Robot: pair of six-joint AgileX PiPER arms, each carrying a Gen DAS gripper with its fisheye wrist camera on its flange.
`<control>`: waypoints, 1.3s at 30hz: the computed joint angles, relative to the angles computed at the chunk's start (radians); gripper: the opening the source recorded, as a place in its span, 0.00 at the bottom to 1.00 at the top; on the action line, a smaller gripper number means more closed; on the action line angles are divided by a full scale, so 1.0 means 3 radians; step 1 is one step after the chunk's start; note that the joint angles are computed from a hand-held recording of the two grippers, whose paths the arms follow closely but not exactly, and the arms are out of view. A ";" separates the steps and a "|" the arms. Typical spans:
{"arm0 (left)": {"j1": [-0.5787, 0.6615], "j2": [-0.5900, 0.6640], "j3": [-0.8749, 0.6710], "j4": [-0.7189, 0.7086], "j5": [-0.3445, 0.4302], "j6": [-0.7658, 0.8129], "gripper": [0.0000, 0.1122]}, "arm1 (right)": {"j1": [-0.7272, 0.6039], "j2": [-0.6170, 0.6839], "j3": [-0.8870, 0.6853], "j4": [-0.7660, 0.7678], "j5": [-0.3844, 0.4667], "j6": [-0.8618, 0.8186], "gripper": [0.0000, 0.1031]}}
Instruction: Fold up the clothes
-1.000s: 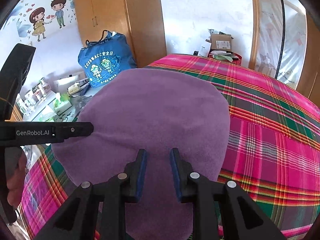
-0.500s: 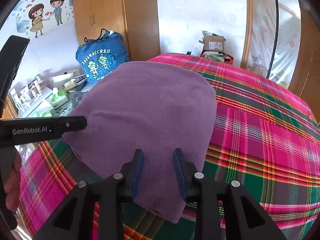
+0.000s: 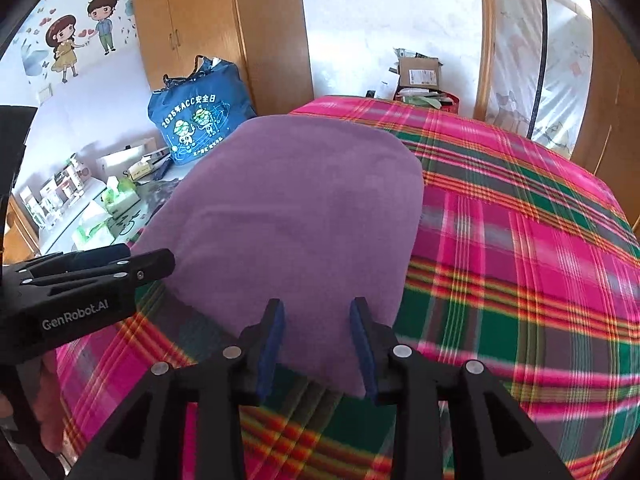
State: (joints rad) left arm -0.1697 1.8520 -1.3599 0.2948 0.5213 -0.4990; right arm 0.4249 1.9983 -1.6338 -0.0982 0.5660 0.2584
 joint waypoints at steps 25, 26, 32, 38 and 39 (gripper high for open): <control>-0.0292 -0.0149 0.0570 0.0264 -0.0105 -0.0454 0.53 | 0.0192 -0.0441 0.0901 -0.0889 -0.0092 0.0998 0.46; -0.0295 -0.0147 0.0569 0.0281 -0.0107 -0.0472 0.54 | 0.0208 -0.0440 0.0911 -0.0955 -0.0096 0.1060 0.47; -0.0312 -0.0114 0.0525 0.0314 -0.0073 -0.0505 0.58 | 0.0192 -0.0429 0.0916 -0.1015 -0.0117 0.1129 0.53; -0.0303 -0.0105 0.0526 0.0282 -0.0102 -0.0455 0.61 | 0.0187 -0.0403 0.0876 -0.0992 -0.0102 0.1102 0.56; -0.0302 -0.0102 0.0525 0.0287 -0.0108 -0.0460 0.62 | 0.0186 -0.0402 0.0877 -0.0989 -0.0104 0.1097 0.56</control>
